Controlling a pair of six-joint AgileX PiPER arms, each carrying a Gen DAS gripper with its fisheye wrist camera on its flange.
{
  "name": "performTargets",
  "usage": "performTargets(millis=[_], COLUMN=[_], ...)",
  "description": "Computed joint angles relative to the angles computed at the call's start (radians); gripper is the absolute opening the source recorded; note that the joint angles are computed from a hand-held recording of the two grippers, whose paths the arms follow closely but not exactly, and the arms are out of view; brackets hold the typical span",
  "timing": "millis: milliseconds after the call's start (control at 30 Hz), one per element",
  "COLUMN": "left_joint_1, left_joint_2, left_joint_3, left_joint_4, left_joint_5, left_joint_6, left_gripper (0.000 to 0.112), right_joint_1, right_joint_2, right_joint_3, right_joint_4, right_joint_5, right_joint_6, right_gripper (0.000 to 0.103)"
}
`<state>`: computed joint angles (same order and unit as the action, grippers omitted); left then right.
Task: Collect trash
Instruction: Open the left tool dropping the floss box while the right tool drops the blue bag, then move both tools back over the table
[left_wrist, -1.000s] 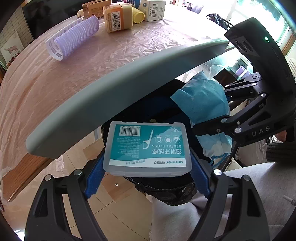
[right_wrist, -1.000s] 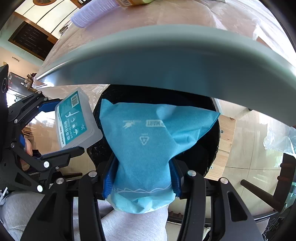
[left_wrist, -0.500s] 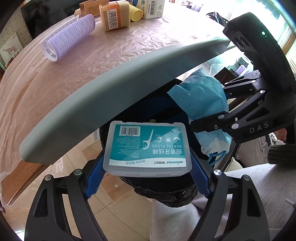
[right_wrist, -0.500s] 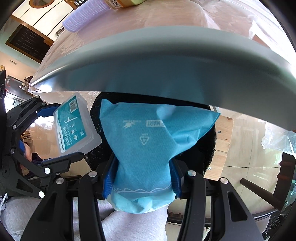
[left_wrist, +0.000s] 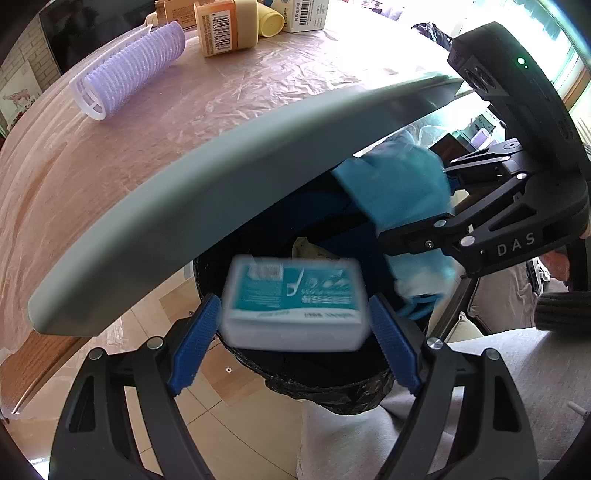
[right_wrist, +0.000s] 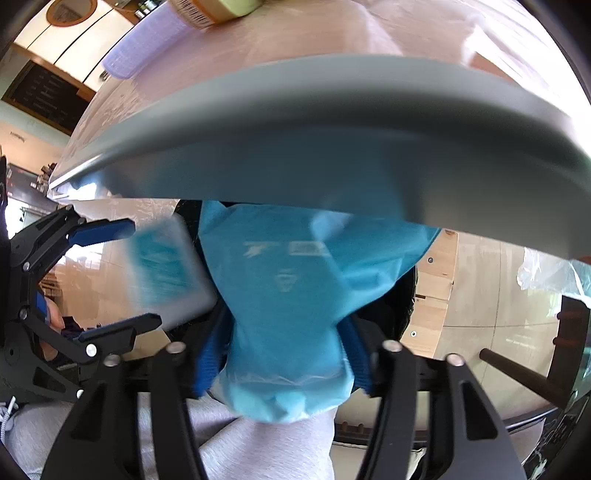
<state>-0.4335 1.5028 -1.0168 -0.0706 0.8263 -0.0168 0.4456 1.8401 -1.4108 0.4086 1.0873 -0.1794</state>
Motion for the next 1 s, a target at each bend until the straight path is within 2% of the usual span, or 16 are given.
performTargets(millis=[67,367,500,633,700,767,800,900,967,1000], left_joint_1=[0.001,0.037,0.038,0.066,0.062,0.053,0.054,0.057,0.080,0.094], left_joint_2=[0.004,0.006,-0.054,-0.165,-0.192,-0.215,-0.219,-0.201,-0.148,-0.116], left_joint_3=[-0.005,-0.028,-0.021,-0.062,-0.125,-0.197,-0.229,-0.318,-0.386,-0.423], left_joint_4=[-0.001,-0.072,-0.086,-0.145,-0.138,-0.081,-0.053,0.056,0.096,0.106], left_joint_5=[0.007,0.056,0.094,0.181,0.211,0.200,0.183,0.094,0.057,0.052], left_joint_6=[0.005,0.058,0.066,0.123,0.129,0.102,0.084,-0.024,-0.080,-0.099], left_gripper=[0.083,0.083,0.083,0.083,0.089,0.096,0.100,0.101,0.101,0.101], right_joint_1=[-0.005,0.010,0.005,-0.013,-0.042,-0.045,-0.037,-0.014,0.008,0.019], right_joint_2=[0.002,-0.026,-0.099,-0.205,-0.259,-0.320,-0.350,-0.416,-0.389,-0.343], right_joint_3=[0.004,0.009,0.033,0.007,-0.033,-0.078,-0.087,-0.052,-0.074,-0.121], right_joint_4=[0.012,-0.010,-0.031,-0.016,-0.018,-0.056,-0.095,-0.183,-0.292,-0.364], right_joint_5=[-0.002,0.013,0.044,0.118,0.125,0.051,-0.022,-0.295,-0.377,-0.368], right_joint_6=[0.011,0.025,0.009,-0.026,-0.054,-0.034,-0.002,0.078,0.182,0.252], right_gripper=[0.069,0.074,0.076,0.077,0.085,0.093,0.099,0.099,0.099,0.099])
